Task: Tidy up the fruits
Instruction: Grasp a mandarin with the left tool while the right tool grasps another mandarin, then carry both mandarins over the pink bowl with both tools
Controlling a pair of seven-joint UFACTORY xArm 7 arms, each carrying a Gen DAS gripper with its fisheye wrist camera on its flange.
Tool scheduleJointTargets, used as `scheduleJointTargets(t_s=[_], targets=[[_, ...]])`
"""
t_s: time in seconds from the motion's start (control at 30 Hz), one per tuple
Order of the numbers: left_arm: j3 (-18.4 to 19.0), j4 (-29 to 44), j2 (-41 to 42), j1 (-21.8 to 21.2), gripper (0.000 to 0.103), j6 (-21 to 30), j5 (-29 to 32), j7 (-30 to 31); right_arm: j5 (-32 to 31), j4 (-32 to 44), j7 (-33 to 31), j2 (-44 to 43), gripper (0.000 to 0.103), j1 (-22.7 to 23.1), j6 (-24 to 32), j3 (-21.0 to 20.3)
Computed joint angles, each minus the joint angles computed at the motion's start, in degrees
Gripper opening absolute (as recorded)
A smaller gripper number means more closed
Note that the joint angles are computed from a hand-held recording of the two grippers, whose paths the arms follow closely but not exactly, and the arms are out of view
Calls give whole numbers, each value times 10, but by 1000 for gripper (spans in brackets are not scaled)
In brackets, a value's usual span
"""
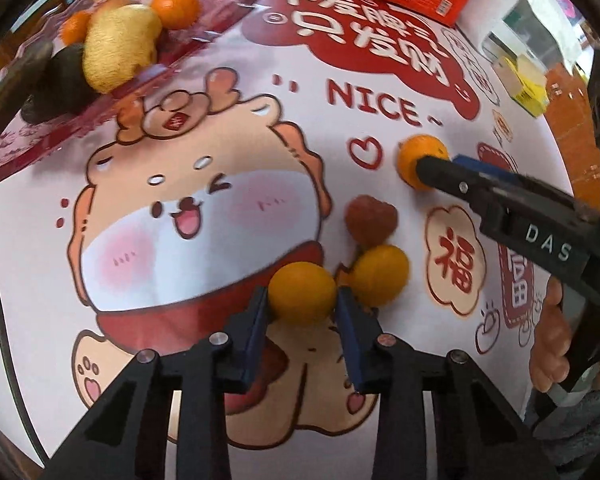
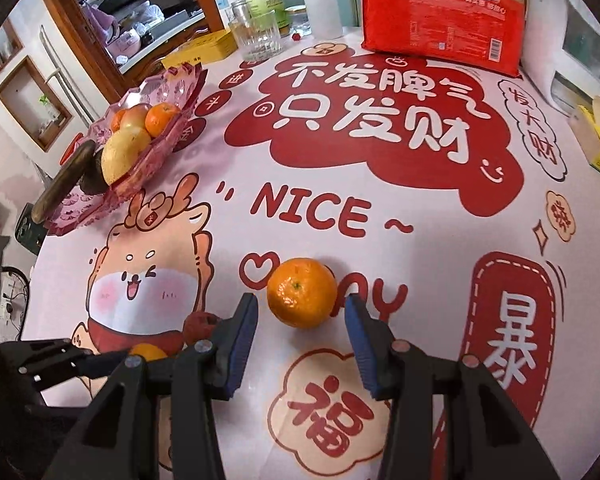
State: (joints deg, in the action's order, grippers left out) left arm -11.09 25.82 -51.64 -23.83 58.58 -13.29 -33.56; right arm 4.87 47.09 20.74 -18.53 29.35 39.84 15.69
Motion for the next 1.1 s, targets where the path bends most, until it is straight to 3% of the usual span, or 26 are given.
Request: scheduleJointTargets(t_s=[0.57, 0.87, 1.1], targets=[[15, -7, -8, 34, 32, -6, 21, 9, -18, 7, 19, 26, 41, -1, -5, 4], [12, 9, 3, 25, 32, -5, 22, 31, 11, -26, 38, -26, 40, 3, 1, -4], [13, 23, -15, 20, 32, 26, 29, 54, 40, -57, 65, -78, 40, 6, 9, -5]])
